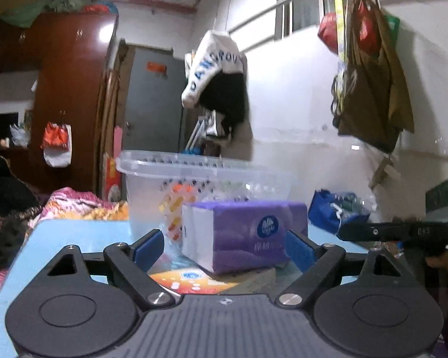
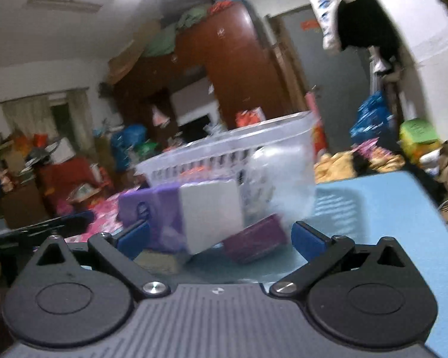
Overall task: Organize objects
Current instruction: 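Close both grippers on the purple tissue pack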
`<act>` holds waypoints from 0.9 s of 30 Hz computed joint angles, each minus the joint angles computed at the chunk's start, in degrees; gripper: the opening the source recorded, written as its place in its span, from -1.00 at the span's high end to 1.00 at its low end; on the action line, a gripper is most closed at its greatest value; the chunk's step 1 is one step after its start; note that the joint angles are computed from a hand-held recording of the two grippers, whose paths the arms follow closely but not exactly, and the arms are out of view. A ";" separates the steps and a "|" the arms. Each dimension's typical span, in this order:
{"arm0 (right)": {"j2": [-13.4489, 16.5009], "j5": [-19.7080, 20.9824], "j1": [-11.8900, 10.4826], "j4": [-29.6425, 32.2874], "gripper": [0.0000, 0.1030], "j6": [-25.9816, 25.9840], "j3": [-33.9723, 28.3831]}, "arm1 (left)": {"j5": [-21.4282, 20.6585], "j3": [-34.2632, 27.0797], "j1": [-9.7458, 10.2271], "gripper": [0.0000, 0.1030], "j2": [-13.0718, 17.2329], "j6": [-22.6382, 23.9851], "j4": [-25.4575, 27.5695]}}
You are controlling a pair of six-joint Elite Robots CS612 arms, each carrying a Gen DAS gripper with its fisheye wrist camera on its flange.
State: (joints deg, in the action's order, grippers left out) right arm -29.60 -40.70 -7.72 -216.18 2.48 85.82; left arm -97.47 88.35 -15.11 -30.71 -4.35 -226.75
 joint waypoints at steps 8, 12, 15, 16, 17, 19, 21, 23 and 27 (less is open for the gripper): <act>-0.10 -0.01 1.24 4.19 -0.74 -4.60 -0.84 | -1.64 -1.59 0.36 -0.65 0.73 -0.76 3.10; -0.29 0.80 1.27 5.11 -0.53 -6.70 -0.15 | -1.70 -2.04 0.51 -0.42 0.83 -1.13 4.09; -0.33 1.76 1.31 6.29 -0.41 -8.22 -0.27 | -2.17 -2.47 0.64 -0.34 0.86 -1.07 5.42; -0.33 2.16 1.33 7.07 -0.31 -8.93 -0.39 | -2.52 -2.77 0.68 -0.26 0.91 -1.10 6.05; -0.40 2.60 1.32 7.92 -0.26 -9.54 -0.40 | -2.92 -2.98 0.73 -0.19 0.97 -1.01 6.63; -0.51 3.95 1.29 10.07 -0.03 -10.71 -0.55 | -4.57 -3.47 0.89 -0.10 1.06 -0.35 8.18; -0.50 3.74 1.29 9.90 -0.01 -10.94 -0.47 | -4.15 -3.29 0.58 0.04 0.97 1.21 8.70; -0.59 3.51 1.27 9.22 0.01 -11.09 -0.13 | -2.05 -2.75 -0.05 0.10 0.88 2.93 7.72; -0.46 2.86 1.19 5.86 0.06 -10.05 0.38 | -2.80 -2.61 0.05 0.18 1.14 2.51 5.79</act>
